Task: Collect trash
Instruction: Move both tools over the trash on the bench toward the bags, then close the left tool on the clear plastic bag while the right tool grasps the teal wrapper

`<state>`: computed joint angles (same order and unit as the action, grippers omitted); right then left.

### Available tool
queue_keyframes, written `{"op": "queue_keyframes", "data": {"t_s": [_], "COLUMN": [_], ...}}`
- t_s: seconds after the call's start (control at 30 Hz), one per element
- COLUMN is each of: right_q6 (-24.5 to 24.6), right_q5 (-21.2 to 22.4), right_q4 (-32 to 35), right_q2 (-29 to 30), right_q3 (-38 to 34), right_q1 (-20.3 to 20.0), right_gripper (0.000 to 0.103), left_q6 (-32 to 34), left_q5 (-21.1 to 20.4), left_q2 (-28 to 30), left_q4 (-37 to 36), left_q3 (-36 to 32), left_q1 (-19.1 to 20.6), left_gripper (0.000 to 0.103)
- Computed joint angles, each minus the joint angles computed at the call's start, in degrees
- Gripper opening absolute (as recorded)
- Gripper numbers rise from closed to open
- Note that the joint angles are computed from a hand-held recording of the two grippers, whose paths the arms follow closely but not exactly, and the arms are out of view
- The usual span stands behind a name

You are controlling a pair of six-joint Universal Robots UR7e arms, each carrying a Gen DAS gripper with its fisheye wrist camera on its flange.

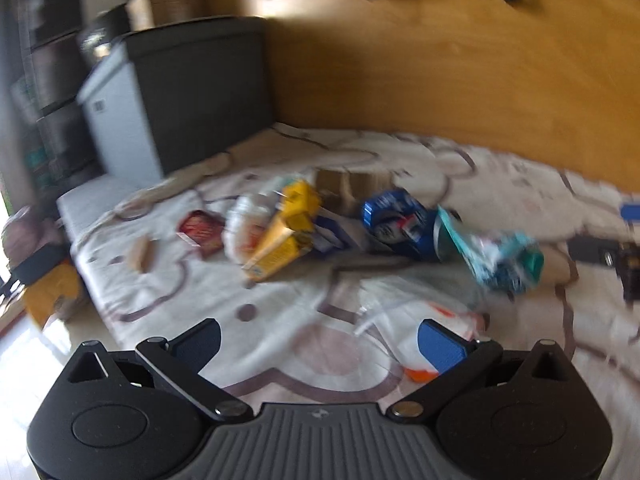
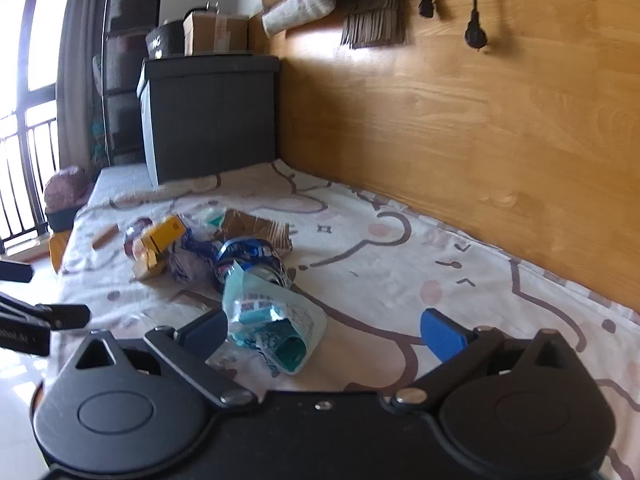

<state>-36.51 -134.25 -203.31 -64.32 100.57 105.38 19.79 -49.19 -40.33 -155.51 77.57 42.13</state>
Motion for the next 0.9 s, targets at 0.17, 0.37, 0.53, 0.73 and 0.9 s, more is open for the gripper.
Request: {"op": "queue_keyframes", "data": {"t_s": [0.17, 0.37, 0.53, 0.73, 0.9], "right_q6": [-4.4, -2.81, -2.07, -1.65, -1.38], "right_q5": [-0.97, -2.3, -2.2, -1.15, 0.48], "right_q4": [0.66, 2.6, 6.31, 8.23, 9.98], "right_q2": [1.82, 2.61, 2.11, 2.15, 2.93], "right_q3": [-1.35, -2.63, -2.65, -3.2, -4.51], "right_q1": [-0.78, -1.72, -2.57, -3.25, -3.72], "right_gripper": [0.103, 0.089, 0.072, 0.054, 0.048], "left_q6": [9.31, 10.0, 12.59, 15.41, 18.35], "left_q5": [-6.05, -9.25, -10.19, -13.86, -14.9], "left_q2": [1.1, 2.14, 3.38, 4.22, 5.24], "left_q4": [-4.26, -6.3, -10.08, -11.66, -11.64], "left_q3": [1.1, 1.04, 0.72, -0.08, -0.58], "left_q1": [2.17, 4.1, 4.59, 5.1, 5.0], "left_gripper": [0.103, 0.103, 0.098, 0.073, 0.058]}}
